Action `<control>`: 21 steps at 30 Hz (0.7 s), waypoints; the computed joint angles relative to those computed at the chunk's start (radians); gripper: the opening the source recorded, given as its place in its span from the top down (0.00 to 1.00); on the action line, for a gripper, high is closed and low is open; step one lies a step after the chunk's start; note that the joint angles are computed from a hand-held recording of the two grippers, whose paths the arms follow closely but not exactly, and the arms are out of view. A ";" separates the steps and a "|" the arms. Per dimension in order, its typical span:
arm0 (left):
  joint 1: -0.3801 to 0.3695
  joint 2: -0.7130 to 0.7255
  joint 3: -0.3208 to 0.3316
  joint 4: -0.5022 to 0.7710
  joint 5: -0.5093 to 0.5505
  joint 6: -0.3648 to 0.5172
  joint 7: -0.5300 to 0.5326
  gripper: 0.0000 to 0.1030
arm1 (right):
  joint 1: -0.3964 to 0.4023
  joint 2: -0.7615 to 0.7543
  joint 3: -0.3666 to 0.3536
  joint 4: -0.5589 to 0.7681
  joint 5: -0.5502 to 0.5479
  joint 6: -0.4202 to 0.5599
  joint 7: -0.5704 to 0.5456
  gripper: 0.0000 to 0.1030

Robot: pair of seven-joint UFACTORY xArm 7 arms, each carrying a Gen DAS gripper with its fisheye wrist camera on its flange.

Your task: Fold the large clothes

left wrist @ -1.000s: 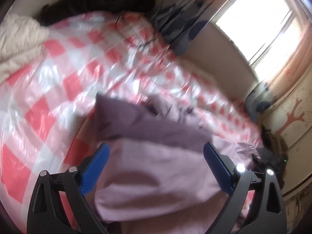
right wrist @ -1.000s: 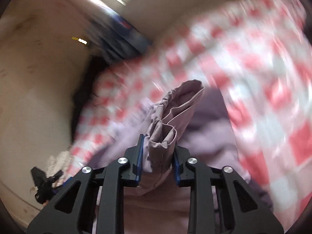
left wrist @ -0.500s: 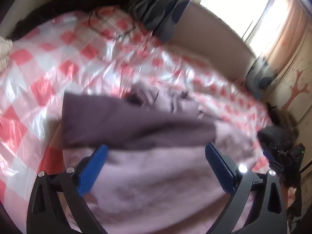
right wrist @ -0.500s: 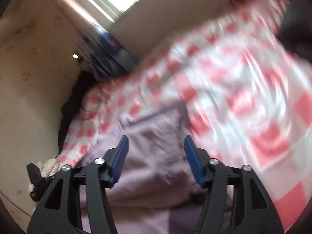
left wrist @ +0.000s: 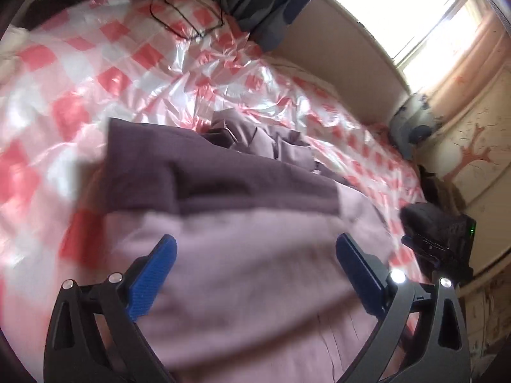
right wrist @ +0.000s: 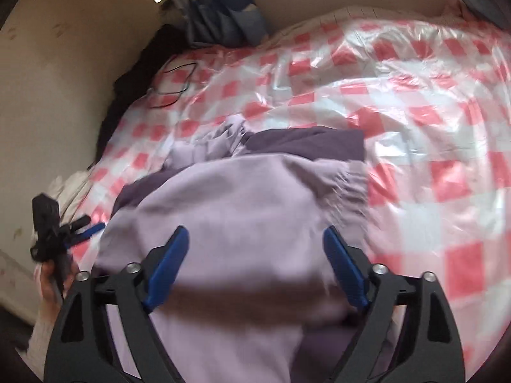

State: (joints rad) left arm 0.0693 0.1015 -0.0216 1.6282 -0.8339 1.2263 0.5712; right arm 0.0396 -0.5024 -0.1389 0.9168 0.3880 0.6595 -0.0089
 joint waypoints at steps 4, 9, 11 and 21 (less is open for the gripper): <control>0.093 -0.197 0.115 -0.188 0.002 0.150 0.093 0.07 | -0.084 -0.362 -0.009 -0.162 -0.091 0.302 0.074 0.07; 0.167 -0.333 0.245 -0.364 0.121 0.309 0.104 0.07 | -0.177 -0.735 -0.111 -0.355 -0.109 0.707 0.170 0.07; 0.195 -0.375 0.292 -0.420 0.148 0.370 0.106 0.07 | -0.199 -0.859 -0.147 -0.407 -0.080 0.809 0.194 0.07; 0.272 -0.488 0.399 -0.525 0.308 0.673 0.124 0.07 | -0.208 -1.140 -0.272 -0.487 0.129 1.088 0.299 0.07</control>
